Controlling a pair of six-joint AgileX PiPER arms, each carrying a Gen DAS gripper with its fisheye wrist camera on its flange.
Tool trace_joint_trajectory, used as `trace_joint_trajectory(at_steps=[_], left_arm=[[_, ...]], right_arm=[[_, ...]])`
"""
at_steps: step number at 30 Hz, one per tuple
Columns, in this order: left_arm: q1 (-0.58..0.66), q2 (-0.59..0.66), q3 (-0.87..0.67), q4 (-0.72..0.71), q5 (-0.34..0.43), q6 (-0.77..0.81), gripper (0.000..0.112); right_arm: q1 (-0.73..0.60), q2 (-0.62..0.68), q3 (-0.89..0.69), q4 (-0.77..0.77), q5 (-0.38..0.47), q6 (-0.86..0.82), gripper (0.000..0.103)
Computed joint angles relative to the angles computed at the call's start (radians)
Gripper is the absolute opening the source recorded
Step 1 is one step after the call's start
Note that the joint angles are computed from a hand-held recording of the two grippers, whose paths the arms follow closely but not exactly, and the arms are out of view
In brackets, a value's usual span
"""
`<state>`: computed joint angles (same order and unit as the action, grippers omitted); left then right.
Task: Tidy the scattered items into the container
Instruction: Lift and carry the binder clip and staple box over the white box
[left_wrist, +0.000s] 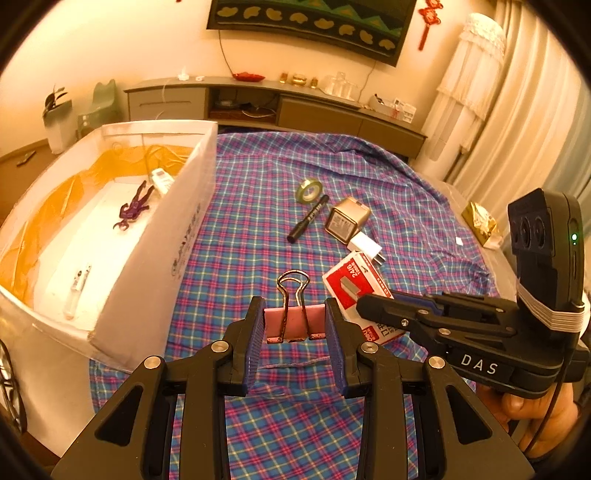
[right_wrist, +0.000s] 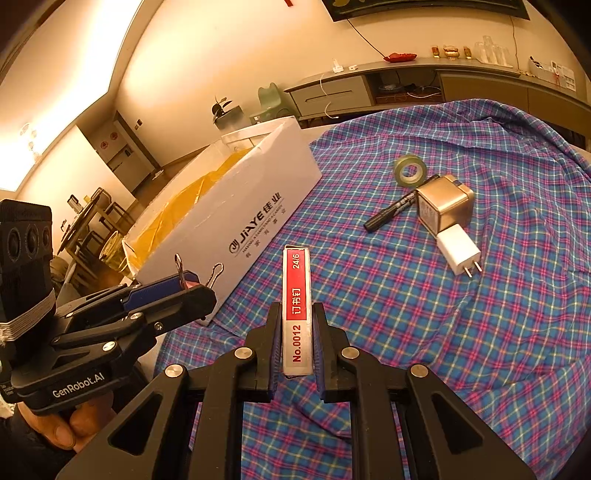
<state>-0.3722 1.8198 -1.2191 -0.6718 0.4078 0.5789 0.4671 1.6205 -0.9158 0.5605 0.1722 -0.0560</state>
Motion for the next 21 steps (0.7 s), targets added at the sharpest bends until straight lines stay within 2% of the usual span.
trace_joint_trajectory(at_steps=[1,10,21], left_arm=[[0.008,-0.003,0.004,-0.018,0.003,0.018,0.033],[0.096,-0.026,0.016,-0.164,0.05,0.162,0.033],[0.19,-0.022,-0.01,-0.272,0.114,0.271,0.034]], right_arm=[[0.003,0.003,-0.006,-0.005,0.001,0.007,0.016],[0.082,0.023,-0.121,-0.365,0.061,0.371,0.016],[0.154,0.081,-0.293,-0.578,0.179,0.56,0.016]])
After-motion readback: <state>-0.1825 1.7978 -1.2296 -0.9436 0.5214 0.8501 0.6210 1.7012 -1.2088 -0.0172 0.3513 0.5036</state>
